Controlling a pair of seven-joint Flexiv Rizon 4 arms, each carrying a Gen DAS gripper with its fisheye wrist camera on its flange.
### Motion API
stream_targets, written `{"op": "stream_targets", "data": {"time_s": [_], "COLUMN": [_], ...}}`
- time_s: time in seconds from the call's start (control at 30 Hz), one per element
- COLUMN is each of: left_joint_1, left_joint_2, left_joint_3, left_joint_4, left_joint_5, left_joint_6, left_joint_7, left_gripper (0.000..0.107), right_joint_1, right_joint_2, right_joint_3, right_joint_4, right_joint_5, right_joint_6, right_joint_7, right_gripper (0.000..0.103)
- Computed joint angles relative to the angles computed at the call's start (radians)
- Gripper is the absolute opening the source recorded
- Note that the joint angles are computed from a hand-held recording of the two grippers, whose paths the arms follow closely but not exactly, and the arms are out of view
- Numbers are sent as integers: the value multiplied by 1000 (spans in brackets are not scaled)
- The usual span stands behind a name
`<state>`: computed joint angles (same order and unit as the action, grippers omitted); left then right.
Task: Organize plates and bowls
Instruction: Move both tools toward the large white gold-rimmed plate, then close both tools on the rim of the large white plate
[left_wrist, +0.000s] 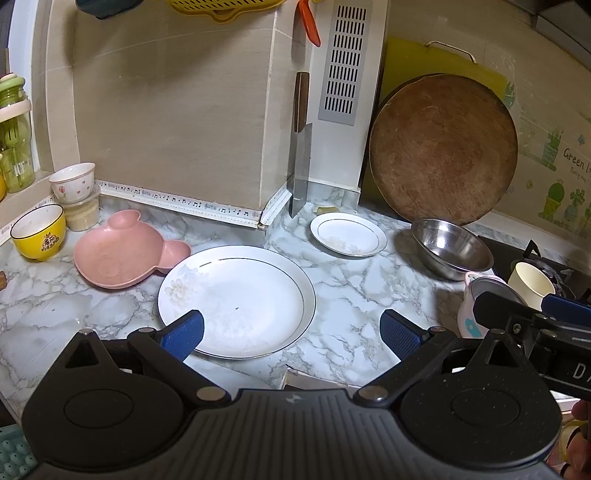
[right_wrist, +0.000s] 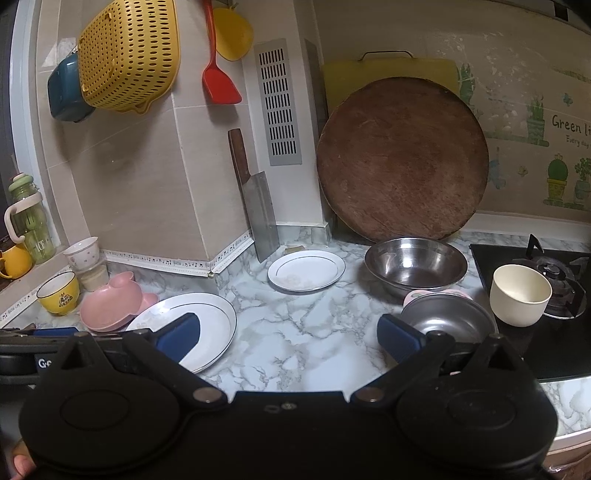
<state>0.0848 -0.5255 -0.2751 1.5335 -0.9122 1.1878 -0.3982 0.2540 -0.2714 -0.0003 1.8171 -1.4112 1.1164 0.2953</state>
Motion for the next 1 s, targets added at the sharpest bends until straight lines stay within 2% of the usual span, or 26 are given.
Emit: {"op": "stream_targets", "data": {"time_s": [0.53, 0.77, 0.87, 1.0], "left_joint_1": [-2, -25, -41, -57], "left_joint_2": [-38, -132, -213, -330], "left_joint_3": [-2, 55, 114, 183], "left_joint_4": [-47, -173, -299, -482], "left_joint_5": [18, 163, 267, 385], "left_joint_6": [7, -18, -87, -148], "left_joint_7": [-29, -185, -324, -496], "left_gripper": [102, 102, 102, 102], "right_joint_1": [-7, -9, -11, -21], "right_joint_2": [-39, -112, -175, -273], "right_joint_3": [-21, -45, -51, -12], "right_joint_4": [-40, -107, -156, -236], "right_joint_5": [-26, 35, 150, 373], "right_joint_6": [53, 115, 165, 168], "right_joint_7": [-4, -86, -201, -402], "right_gripper": [103, 103, 103, 103]}}
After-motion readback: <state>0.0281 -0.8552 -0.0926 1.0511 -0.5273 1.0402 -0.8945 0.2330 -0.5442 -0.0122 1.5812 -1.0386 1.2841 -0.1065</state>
